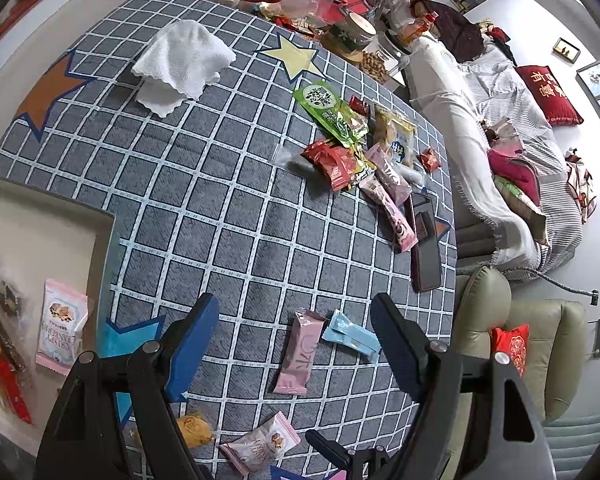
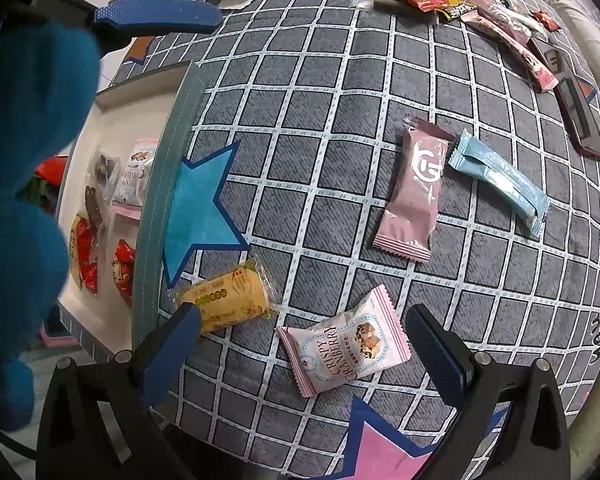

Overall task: Organize snacks
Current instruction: 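Move both tools back toward the yellow cake and Crispy Cranberry packet, then grasp the Crispy Cranberry packet with the right tool while the left grasps the yellow cake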

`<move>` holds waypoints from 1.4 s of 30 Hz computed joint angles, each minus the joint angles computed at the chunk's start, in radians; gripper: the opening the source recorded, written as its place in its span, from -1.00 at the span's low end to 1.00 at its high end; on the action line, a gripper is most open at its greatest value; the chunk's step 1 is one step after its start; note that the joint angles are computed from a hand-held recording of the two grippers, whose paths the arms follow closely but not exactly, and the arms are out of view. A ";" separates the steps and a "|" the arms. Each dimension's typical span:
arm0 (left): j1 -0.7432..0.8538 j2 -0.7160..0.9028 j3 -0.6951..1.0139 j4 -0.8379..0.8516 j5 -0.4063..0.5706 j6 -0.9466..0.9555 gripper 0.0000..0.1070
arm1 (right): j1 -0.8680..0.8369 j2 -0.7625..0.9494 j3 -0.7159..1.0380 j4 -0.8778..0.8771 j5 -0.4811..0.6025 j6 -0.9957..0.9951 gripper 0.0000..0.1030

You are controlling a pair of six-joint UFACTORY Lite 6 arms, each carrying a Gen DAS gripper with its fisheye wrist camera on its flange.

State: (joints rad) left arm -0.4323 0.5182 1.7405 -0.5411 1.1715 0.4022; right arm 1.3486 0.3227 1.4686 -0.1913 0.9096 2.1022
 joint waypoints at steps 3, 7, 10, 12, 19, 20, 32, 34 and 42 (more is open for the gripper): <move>0.002 0.005 0.000 0.005 -0.001 0.000 0.52 | -0.001 0.006 0.016 0.013 0.002 -0.010 0.99; 0.008 0.011 0.001 0.013 -0.001 -0.003 0.52 | -0.001 0.018 0.045 0.030 0.004 -0.028 0.99; 0.011 0.013 -0.001 0.017 0.000 -0.002 0.52 | -0.004 0.033 0.075 0.038 0.014 -0.039 0.99; 0.013 0.012 -0.004 0.018 0.001 0.002 0.52 | 0.001 0.051 0.109 0.041 0.028 -0.039 0.99; 0.018 0.000 -0.029 0.025 -0.009 0.018 0.52 | -0.042 0.130 0.242 0.084 0.085 -0.118 0.99; 0.021 -0.008 -0.041 0.032 -0.017 0.032 0.52 | -0.022 0.123 0.224 0.080 0.051 -0.100 0.99; 0.131 -0.264 -0.501 0.267 -0.222 0.394 0.51 | 0.228 -0.283 -0.383 0.119 -0.044 0.317 0.99; 0.141 -0.340 -0.633 0.315 -0.278 0.477 0.52 | 0.275 -0.316 -0.446 0.127 -0.083 0.396 0.99; 0.137 -0.460 -0.898 0.395 -0.461 0.620 0.51 | 0.539 -0.282 -0.590 -0.042 -0.291 0.897 0.99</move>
